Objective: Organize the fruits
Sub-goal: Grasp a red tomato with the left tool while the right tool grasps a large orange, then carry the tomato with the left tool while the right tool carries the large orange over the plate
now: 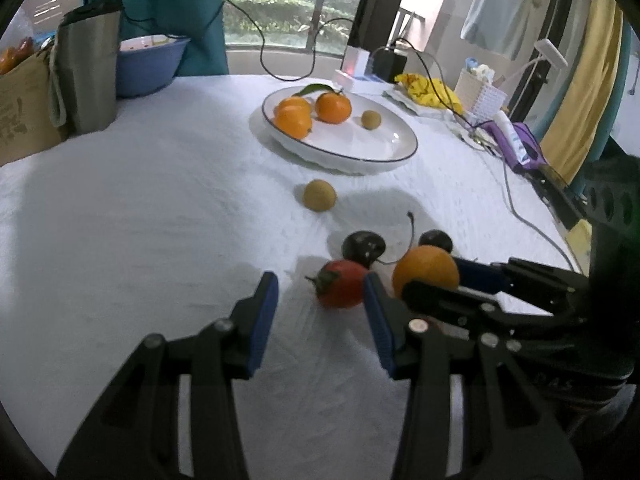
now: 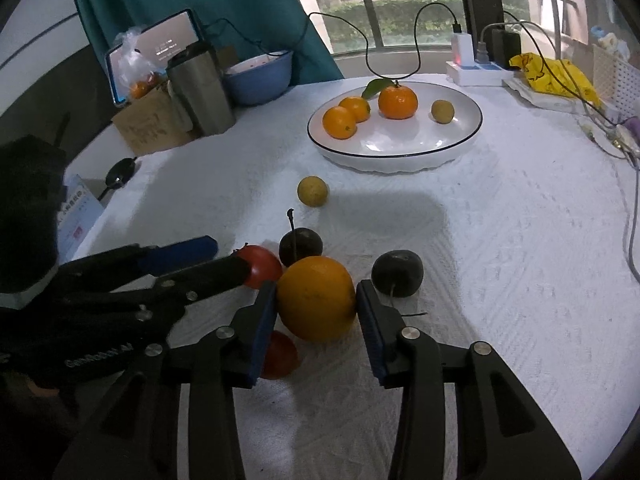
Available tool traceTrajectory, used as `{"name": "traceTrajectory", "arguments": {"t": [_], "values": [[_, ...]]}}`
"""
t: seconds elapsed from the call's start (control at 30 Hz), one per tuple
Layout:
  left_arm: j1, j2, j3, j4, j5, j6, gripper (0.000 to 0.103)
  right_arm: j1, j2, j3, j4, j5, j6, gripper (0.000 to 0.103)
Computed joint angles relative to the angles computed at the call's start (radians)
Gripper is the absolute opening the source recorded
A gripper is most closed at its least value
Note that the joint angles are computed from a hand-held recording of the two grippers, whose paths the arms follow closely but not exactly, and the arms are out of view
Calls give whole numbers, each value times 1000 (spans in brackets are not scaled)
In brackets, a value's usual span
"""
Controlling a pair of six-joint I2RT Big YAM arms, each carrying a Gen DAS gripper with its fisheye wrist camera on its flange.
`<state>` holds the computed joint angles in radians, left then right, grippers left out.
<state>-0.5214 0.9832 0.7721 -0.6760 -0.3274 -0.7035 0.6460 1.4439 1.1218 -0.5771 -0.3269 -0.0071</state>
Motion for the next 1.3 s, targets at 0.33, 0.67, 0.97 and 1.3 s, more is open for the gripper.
{"name": "traceTrajectory", "arguments": {"t": [0.33, 0.67, 0.97, 1.3], "values": [[5, 61, 34, -9, 21, 22, 45, -24, -27, -2, 14, -23, -5, 42], [5, 85, 37, 5, 28, 48, 40, -43, -37, 4, 22, -12, -6, 42], [18, 76, 37, 18, 58, 65, 39, -51, -34, 24, 23, -4, -8, 42], [39, 69, 67, 21, 52, 92, 39, -65, -8, 68, 18, 1, -15, 42]]}}
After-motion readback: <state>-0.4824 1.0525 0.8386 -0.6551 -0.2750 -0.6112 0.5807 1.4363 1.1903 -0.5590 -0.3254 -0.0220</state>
